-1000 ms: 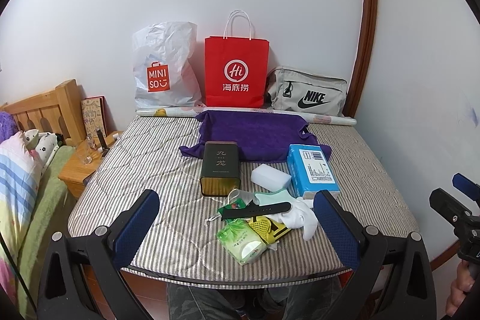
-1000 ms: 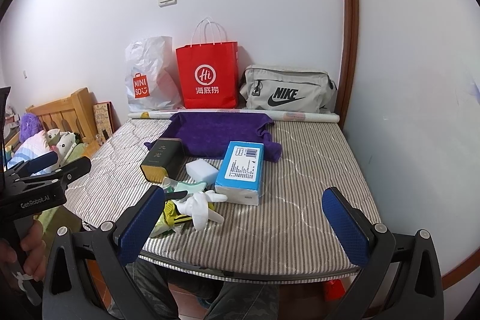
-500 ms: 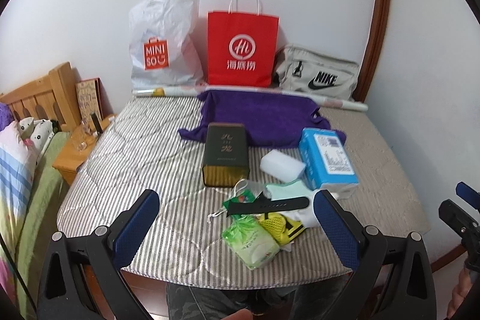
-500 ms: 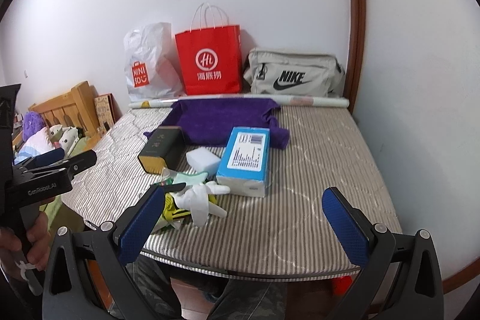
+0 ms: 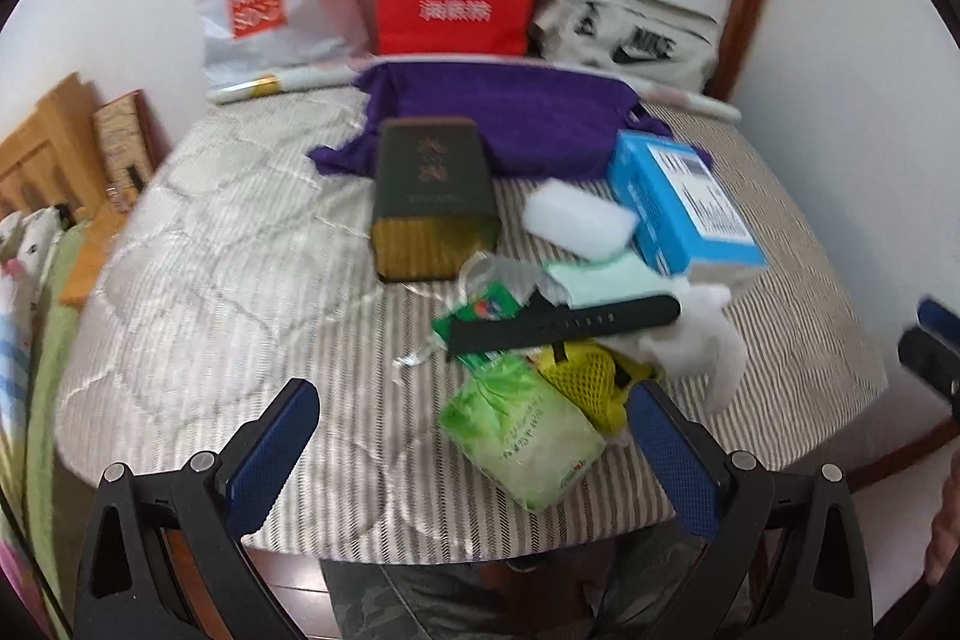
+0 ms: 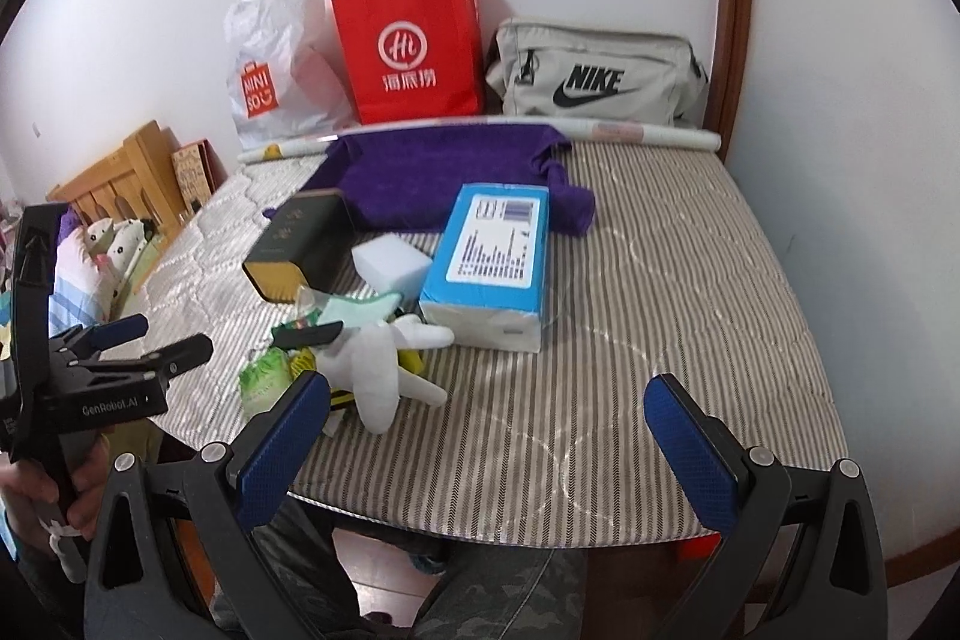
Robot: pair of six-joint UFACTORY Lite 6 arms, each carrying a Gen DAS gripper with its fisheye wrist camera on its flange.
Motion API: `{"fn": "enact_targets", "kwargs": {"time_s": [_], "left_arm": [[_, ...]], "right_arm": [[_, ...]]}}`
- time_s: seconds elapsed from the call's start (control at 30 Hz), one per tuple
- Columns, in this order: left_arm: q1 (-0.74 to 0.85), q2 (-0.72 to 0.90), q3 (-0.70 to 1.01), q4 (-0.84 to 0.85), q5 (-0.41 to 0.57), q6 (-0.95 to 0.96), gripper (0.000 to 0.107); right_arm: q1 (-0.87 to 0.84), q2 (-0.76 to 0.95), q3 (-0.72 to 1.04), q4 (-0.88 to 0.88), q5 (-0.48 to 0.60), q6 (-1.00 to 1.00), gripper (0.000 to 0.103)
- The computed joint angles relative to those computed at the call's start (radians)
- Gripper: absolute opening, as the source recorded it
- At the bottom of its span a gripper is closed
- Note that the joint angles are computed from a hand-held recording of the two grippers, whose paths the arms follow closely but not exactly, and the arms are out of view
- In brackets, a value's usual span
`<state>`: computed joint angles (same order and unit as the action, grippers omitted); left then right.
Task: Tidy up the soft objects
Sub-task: 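Move both grippers toward the pile of items beside the tissue box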
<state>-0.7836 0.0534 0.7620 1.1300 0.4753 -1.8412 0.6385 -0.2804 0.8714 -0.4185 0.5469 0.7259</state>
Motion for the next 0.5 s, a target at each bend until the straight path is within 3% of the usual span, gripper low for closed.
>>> {"fn": "enact_targets", "kwargs": {"time_s": [0.17, 0.33, 0.5], "left_arm": [[0.031, 0.104, 0.009, 0.108, -0.078, -0.022, 0.103], [0.099, 0.144, 0.000, 0.326, -0.238, -0.192, 0.103], [0.069, 0.228, 0.069, 0.297, -0.185, -0.085, 0.103]], "right_arm": [[-0.021, 0.086, 0.015, 0.025, -0.040, -0.025, 0.103], [-0.070, 0.170, 0.051, 0.244, -0.089, -0.228, 0.103], [-0.054, 0.253, 0.094, 0.214, -0.102, -0.203, 0.103]]}}
